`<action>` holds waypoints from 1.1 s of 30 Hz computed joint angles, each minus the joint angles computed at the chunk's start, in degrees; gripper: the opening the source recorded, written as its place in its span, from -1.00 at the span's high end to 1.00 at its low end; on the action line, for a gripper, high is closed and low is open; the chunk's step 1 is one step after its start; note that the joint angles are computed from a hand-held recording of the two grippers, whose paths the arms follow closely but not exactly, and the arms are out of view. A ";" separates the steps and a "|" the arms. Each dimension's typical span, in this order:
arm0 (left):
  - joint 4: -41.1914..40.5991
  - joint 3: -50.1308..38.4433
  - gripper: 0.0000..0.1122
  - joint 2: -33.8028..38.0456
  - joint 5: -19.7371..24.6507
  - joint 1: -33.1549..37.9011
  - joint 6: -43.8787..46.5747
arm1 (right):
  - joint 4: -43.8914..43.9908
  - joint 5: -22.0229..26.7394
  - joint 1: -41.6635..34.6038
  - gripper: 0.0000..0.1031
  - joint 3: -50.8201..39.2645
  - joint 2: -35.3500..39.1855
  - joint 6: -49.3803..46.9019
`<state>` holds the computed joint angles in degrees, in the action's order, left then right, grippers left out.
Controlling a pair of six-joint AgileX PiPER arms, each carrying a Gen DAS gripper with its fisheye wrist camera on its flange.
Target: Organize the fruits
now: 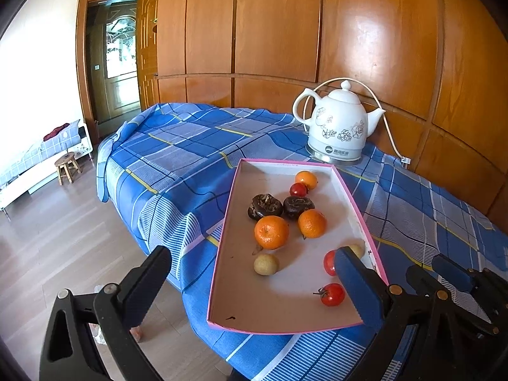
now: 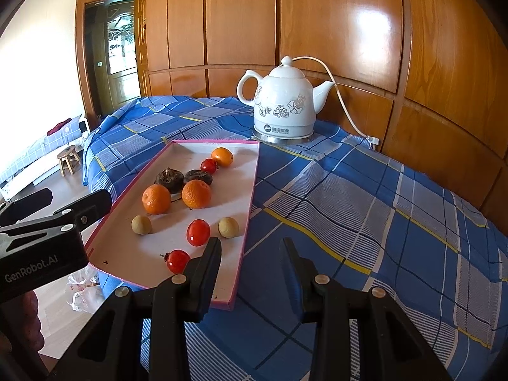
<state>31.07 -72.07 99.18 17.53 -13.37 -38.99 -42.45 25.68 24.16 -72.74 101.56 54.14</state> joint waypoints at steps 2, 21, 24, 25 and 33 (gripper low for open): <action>0.00 -0.03 -0.83 -0.04 0.07 -0.07 -0.01 | -0.11 0.01 0.09 0.25 0.05 -0.02 0.07; -0.67 -0.18 -0.83 -0.15 0.39 -0.17 0.74 | -0.13 0.25 0.28 0.25 -0.11 0.00 0.02; -0.84 -0.23 -0.83 -0.13 0.43 -0.17 0.99 | -0.26 0.30 0.32 0.25 -0.13 0.05 0.22; -0.88 -0.28 -0.83 -0.10 0.45 -0.21 1.00 | -0.28 0.26 0.31 0.25 -0.09 0.03 0.26; -1.91 -0.83 -0.83 0.26 1.00 -0.03 1.91 | -0.09 -0.13 0.26 0.25 0.21 0.03 0.14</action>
<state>29.16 -72.90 99.44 18.53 -13.39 -37.08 -42.54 25.55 24.42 -72.53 101.59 54.28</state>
